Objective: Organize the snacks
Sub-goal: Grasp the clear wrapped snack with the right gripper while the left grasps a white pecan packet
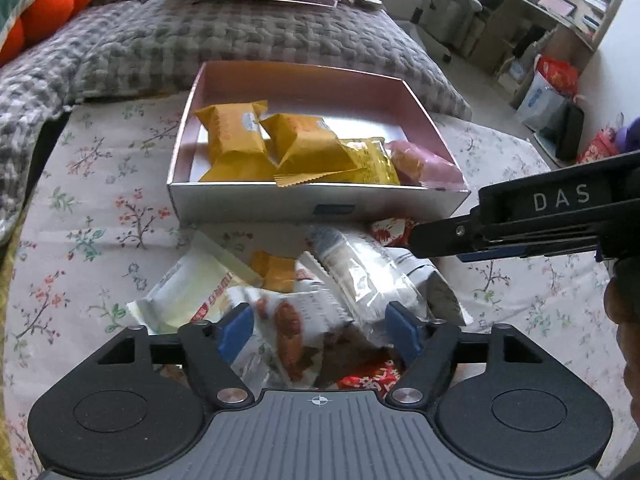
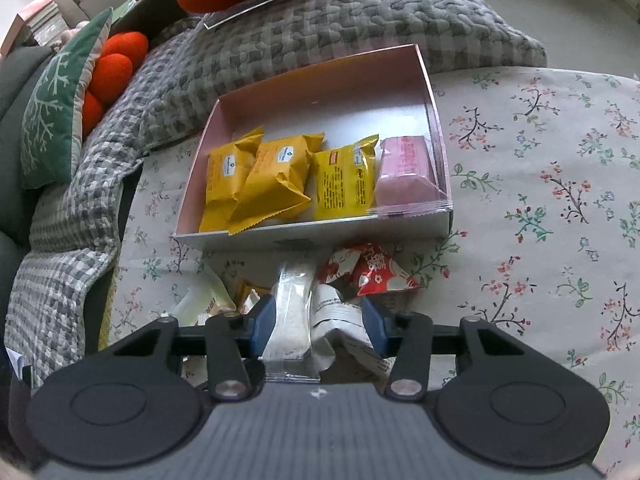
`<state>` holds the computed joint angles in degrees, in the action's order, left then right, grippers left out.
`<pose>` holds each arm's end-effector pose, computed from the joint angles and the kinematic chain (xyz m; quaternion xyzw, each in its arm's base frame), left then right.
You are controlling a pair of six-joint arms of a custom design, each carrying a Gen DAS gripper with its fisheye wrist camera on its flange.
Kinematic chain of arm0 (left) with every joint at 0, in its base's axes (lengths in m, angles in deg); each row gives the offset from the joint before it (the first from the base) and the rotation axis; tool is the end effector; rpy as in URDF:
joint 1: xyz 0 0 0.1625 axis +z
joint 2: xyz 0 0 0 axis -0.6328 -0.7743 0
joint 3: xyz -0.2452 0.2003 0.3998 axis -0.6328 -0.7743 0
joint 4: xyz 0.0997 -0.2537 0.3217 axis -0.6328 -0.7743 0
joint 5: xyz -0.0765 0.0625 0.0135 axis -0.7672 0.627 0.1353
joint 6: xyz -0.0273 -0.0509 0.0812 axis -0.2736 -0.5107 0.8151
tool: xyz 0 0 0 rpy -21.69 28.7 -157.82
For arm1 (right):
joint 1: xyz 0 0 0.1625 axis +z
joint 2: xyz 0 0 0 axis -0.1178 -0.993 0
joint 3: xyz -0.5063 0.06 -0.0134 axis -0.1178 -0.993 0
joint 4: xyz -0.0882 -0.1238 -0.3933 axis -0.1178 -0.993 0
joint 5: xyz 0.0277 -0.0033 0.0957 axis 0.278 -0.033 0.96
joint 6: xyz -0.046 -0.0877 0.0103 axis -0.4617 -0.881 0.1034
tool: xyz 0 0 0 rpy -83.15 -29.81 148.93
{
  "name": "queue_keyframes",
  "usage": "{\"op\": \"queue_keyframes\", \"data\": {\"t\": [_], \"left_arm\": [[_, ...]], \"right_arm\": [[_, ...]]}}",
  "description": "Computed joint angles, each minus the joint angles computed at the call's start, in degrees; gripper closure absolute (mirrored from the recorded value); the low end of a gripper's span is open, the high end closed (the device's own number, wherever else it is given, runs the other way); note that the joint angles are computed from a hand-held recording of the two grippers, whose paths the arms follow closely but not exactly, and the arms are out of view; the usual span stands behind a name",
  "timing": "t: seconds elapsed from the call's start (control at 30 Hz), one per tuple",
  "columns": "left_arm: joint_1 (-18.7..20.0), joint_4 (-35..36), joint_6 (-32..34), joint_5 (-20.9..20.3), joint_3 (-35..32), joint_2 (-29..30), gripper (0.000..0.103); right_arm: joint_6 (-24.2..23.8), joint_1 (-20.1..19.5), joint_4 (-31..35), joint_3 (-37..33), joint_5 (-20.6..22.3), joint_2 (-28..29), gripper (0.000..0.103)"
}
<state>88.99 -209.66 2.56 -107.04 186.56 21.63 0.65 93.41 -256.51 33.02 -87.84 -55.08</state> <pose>-0.2455 -0.5918 -0.0396 0.1562 0.9289 -0.2256 0.2487 0.0620 -0.6528 0.1925 0.0545 -0.9616 0.1842 0.1959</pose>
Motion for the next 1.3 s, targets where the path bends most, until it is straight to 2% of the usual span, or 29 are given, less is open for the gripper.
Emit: {"op": "queue_keyframes", "data": {"t": [0.13, 0.3, 0.37, 0.43, 0.57, 0.67, 0.77, 0.8, 0.83, 0.9, 1.13, 1.3], "left_arm": [[0.2, -1.4, 1.6, 0.9, -0.6, 0.9, 0.026], [0.7, -1.5, 3.8, 1.3, -0.9, 1.5, 0.027], [0.9, -1.6, 3.5, 1.0, -0.7, 1.2, 0.031], [1.2, -1.7, 2.8, 0.9, -0.4, 0.7, 0.041], [2.3, -1.9, 1.9, -0.1, 0.3, 0.0, 0.043], [2.2, 1.9, 1.9, 3.1, -0.1, 0.5, 0.047], [1.9, 1.9, 2.6, 3.4, 0.1, 0.7, 0.047], [1.9, 2.0, 2.2, 3.3, 0.1, 0.6, 0.048], [2.0, 2.3, 1.7, 3.4, 0.1, 0.4, 0.054], [2.3, 2.6, 0.6, 2.8, 0.2, -0.1, 0.056], [1.9, 5.1, -3.2, 4.5, 1.1, -1.7, 0.057], [1.4, 5.9, -3.8, 5.4, 1.6, -2.5, 0.058]], "right_arm": [[0.0, -0.1, 0.5, -0.1, 0.4, 0.1, 0.058], [-0.6, -0.1, 0.3, 0.0, 0.8, 0.2, 0.058], [-0.9, 0.0, 0.7, 0.0, 0.6, 0.5, 0.058], [-1.2, 0.1, 1.3, -0.1, 0.6, 0.7, 0.058], [-2.9, 0.4, 0.7, 0.4, 0.5, 1.0, 0.058], [-3.4, 0.4, 0.5, 0.5, 1.6, 1.0, 0.058], [-4.5, 0.4, -0.3, 0.7, 1.8, 1.5, 0.058], [-5.0, 0.5, -0.6, 0.7, 1.7, 1.8, 0.058], [-5.4, 0.6, -0.7, 0.7, 1.3, 2.2, 0.059], [-6.5, 0.8, -1.3, 0.7, 0.4, 3.1, 0.061], [-9.7, 1.1, -5.1, 0.5, -3.3, 5.5, 0.065], [-11.8, 1.3, -7.0, 0.7, -3.5, 6.7, 0.064]]}}
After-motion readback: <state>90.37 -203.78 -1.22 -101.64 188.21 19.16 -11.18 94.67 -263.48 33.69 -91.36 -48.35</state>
